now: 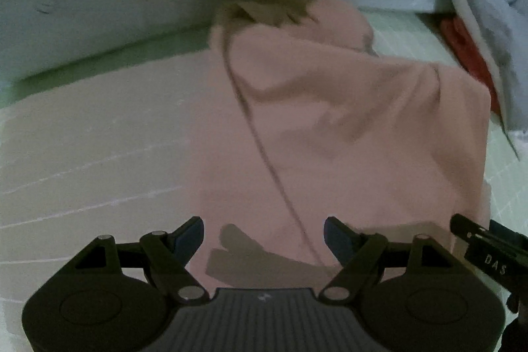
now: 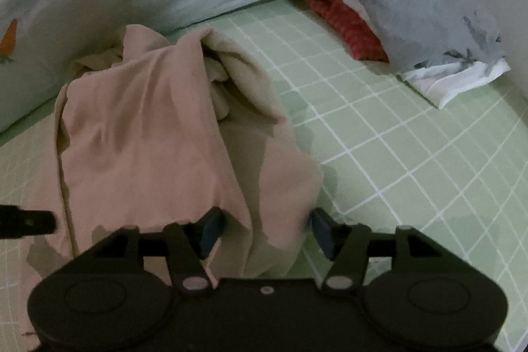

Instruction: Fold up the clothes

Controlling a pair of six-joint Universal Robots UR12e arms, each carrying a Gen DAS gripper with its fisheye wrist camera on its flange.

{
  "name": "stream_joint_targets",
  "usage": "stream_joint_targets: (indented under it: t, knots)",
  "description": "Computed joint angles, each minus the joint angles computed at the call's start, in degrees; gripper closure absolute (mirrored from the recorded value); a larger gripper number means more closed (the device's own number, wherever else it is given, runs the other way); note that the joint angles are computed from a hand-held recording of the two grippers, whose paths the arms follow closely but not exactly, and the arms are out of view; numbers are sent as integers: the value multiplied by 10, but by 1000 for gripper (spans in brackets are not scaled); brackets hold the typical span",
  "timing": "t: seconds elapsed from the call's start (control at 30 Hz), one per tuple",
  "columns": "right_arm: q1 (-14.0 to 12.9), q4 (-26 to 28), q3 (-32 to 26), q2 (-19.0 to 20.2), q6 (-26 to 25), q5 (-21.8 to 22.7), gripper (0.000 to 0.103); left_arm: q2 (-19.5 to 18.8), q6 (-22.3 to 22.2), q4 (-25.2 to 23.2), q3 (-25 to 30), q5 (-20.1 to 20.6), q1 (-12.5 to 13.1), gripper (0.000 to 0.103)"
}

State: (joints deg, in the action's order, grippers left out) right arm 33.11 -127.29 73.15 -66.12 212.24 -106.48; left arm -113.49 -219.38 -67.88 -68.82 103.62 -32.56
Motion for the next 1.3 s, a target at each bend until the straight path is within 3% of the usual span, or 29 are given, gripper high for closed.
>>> stream_joint_targets:
  t: [0.1, 0.2, 0.27, 0.3, 0.43, 0.6, 0.7, 0.9, 1.07, 1.1, 1.17, 1.27, 1.3]
  knots:
    - [-4, 4, -4, 3, 3, 12, 40, -9, -3, -9, 7, -14, 3, 34]
    - [-5, 6, -8, 6, 5, 16, 40, -13, -2, -25, 12, 4, 0, 61]
    - [-4, 5, -8, 7, 3, 15, 40, -11, -10, -32, 10, 19, -2, 92]
    - [-4, 4, -8, 7, 2, 13, 41, -7, -22, -32, 5, 21, -2, 94]
    - [-2, -9, -3, 4, -5, 14, 52, 32, -72, -15, -43, 37, 4, 95]
    - [9, -30, 6, -4, -42, 8, 78, 92, -143, -25, -104, 95, 5, 95]
    - [18, -44, 16, -11, -67, 23, 86, 145, -215, -12, -165, 77, 10, 95]
    - [50, -35, 31, -26, -94, 67, 88, 242, -335, -79, -254, 56, -8, 95]
    - [75, -11, 27, -30, -101, 103, 86, 300, -432, -136, -293, 15, -6, 89]
    - [78, -10, 25, -29, -102, 106, 82, 304, -443, -148, -293, 21, -6, 89]
    - [81, -23, 24, -30, -102, 100, 74, 304, -446, -172, -284, 45, -8, 73]
    - [82, -55, 27, -34, -96, 82, 63, 297, -437, -159, -277, 76, -14, 47]
    - [81, -67, 29, -35, -91, 75, 61, 296, -428, -152, -276, 78, -13, 45]
